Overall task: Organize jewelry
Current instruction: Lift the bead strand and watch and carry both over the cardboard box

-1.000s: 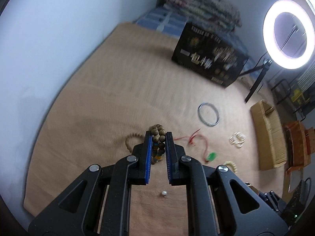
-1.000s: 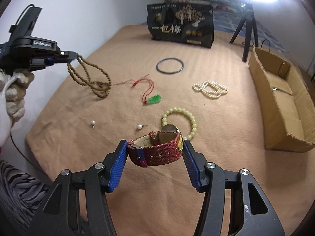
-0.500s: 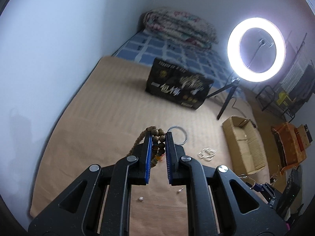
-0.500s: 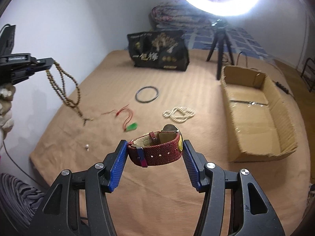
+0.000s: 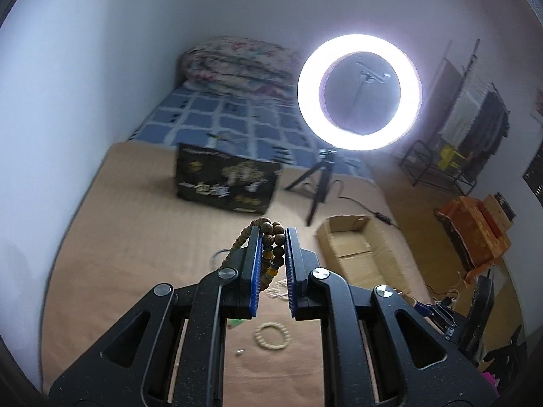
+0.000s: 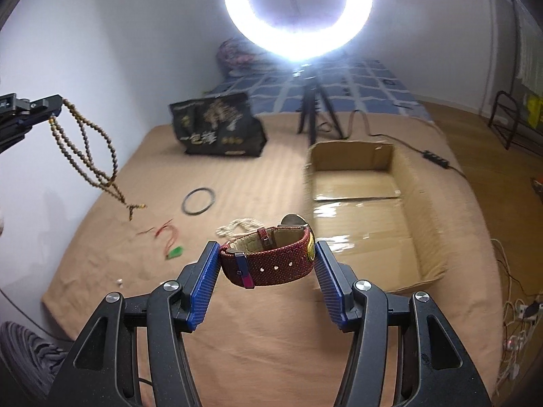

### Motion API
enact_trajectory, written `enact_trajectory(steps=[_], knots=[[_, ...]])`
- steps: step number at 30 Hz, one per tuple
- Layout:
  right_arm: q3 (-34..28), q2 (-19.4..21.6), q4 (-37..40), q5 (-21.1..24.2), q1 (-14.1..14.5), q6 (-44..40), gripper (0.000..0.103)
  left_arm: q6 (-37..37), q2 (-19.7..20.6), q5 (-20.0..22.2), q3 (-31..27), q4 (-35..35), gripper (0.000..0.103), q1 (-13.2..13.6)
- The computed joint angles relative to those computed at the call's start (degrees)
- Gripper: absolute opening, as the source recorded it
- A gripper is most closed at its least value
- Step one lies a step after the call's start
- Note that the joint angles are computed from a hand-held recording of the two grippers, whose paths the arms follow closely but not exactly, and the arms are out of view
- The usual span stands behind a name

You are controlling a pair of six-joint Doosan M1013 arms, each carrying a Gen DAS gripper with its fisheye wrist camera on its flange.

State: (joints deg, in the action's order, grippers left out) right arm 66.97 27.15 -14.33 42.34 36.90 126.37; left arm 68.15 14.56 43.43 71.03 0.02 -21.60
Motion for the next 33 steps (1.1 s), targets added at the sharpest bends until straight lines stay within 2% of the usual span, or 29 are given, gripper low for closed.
enact_trajectory(steps=[12, 28, 33], knots=[[4.1, -2.5, -4.9, 1.1, -3.4, 5.6, 0.055, 5.2, 7.7, 2.1, -9.9, -5.4, 0.011, -4.5], [4.0, -0.8, -5.1, 2.7, -5.8, 4.2, 0.055, 9.9, 18.7, 6.9, -24.8, -10.4, 0.011, -7.6], [3.8, -0.3, -4.8, 3.1, -6.3, 4.4, 0.055, 10.2, 21.8, 9.6, -28.4, -10.5, 0.011, -8.3]])
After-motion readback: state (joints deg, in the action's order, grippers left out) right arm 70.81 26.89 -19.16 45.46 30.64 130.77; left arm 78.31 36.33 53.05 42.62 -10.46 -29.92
